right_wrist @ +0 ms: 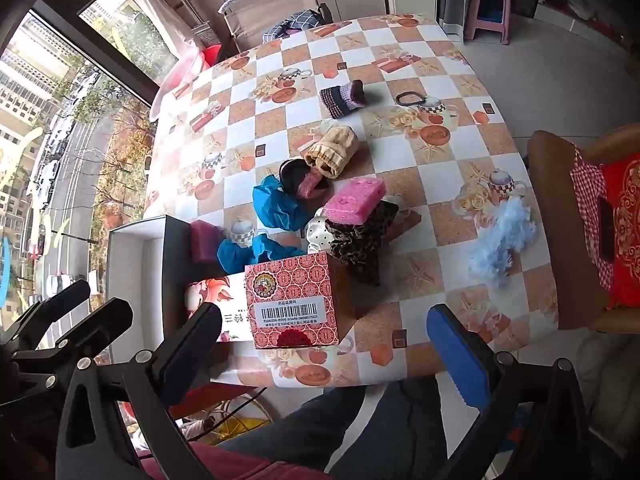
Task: Organize soft objects
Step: 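Move both tools toward the knitted hat and fluffy blue duster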
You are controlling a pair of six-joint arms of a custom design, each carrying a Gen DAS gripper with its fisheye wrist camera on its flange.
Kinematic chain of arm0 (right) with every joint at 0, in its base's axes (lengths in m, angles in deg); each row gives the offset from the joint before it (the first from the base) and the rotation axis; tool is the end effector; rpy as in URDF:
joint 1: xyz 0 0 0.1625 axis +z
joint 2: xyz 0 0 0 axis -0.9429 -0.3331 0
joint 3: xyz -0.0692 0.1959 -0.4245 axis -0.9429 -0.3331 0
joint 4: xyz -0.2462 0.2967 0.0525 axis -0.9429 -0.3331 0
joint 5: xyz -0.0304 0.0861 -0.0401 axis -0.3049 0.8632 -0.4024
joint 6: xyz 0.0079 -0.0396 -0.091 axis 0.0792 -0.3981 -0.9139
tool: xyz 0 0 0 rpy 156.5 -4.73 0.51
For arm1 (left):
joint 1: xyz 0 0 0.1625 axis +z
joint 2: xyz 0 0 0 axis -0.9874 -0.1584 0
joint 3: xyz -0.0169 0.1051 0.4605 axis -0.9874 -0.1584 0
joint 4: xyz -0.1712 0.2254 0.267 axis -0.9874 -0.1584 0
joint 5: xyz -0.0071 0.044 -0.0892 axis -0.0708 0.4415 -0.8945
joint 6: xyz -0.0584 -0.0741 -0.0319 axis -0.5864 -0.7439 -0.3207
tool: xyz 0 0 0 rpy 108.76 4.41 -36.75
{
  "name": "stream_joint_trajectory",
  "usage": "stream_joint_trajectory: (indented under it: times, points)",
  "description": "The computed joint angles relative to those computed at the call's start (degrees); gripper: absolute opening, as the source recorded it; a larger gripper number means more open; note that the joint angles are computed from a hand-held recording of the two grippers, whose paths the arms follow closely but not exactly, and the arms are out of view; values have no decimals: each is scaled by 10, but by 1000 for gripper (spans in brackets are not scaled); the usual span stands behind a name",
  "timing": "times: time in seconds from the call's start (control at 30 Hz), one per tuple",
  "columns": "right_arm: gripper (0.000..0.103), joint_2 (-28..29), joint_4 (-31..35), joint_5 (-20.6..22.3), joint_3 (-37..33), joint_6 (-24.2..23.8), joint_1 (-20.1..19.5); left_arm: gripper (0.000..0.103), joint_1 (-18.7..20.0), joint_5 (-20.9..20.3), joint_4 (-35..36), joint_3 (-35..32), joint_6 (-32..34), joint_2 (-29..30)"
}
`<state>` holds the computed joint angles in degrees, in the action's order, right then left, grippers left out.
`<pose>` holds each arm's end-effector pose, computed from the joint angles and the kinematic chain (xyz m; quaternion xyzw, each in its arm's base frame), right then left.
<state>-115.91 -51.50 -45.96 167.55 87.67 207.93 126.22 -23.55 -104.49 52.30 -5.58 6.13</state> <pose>0.4996 -0.3702 0.1765 -0.3871 -0.8285 0.3040 0.2670 -0.2882 -0.5313 0.4173 0.4629 0.8558 0.0873 0.2140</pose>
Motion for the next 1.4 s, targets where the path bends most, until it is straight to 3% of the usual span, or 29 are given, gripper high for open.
stream_joint_trajectory:
  times: [0.3,0.7,1.03,1.4]
  points:
    - [103,3,-2,6,3,15,0,103,6,-6,12,-2,-1,5]
    - [103,-6,-12,32,38,91,11,103,-4,12,41,26,24,8]
    - [103,-62,-74,59,141,161,18,103,-41,9,24,75,8,19]
    - [103,-149,-149,71,270,192,15,103,-97,-11,-19,111,-26,61]
